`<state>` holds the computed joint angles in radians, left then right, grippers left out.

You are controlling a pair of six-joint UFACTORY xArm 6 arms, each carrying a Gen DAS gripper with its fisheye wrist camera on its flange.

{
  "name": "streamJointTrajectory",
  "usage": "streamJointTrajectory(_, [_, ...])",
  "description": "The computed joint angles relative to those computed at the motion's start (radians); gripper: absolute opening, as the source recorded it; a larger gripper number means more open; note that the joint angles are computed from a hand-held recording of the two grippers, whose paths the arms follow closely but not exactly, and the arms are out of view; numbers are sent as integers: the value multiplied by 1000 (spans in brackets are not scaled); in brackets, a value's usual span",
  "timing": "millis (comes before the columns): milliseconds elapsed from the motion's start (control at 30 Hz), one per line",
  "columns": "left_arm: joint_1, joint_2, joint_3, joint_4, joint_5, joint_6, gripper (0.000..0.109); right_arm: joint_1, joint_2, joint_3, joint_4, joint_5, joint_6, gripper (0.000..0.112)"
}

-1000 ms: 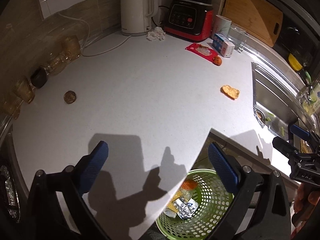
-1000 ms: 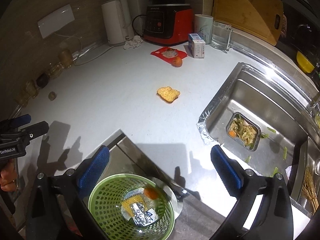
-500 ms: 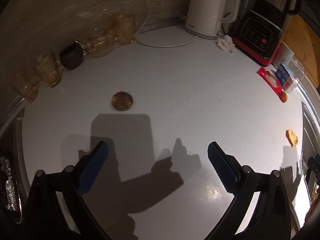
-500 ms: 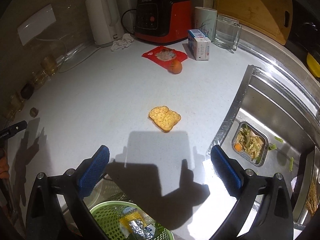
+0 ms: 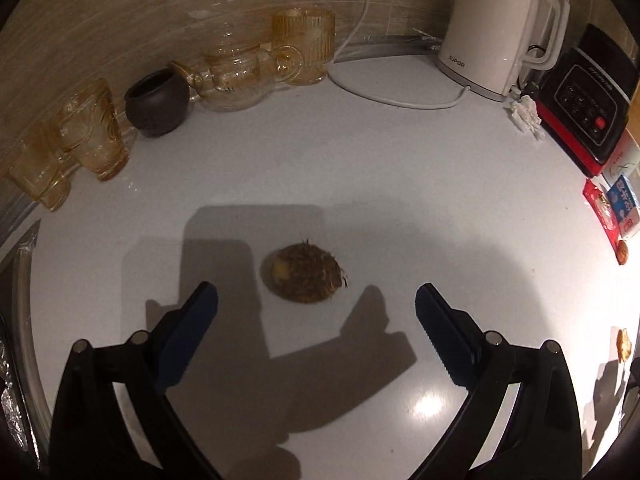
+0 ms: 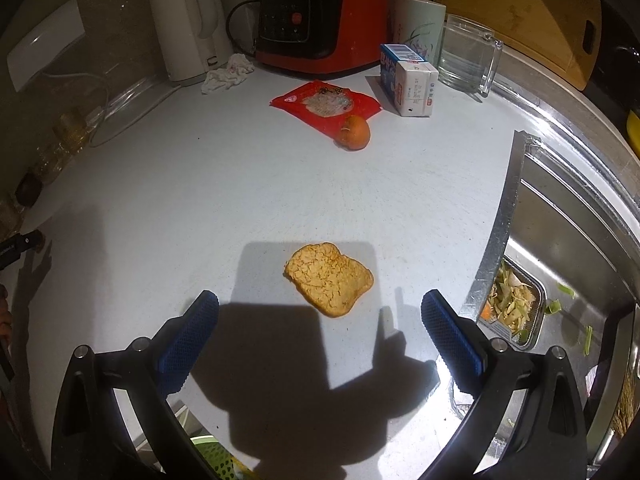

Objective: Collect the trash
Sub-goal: 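Move the left gripper to the brown husk while the right gripper approaches the bread slice, then grasp the brown husk with the left gripper while the right gripper grasps the bread slice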

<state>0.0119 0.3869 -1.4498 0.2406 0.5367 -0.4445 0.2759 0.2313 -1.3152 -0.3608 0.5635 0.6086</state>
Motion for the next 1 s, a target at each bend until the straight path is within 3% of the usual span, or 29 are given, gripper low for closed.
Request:
streamJointTrajectory(467, [-4,79,-88,-15,40,15,58,-7,23,-27,-18,29,53,100])
streamJointTrajectory(633, [-1,84,-96,-14,31,8,36,-10,25,-30,-11,28,46,100])
streamJointTrajectory(1000, [-16,55,-65,-84,-3,82,36,-22,73,-71,4,41,-10,95])
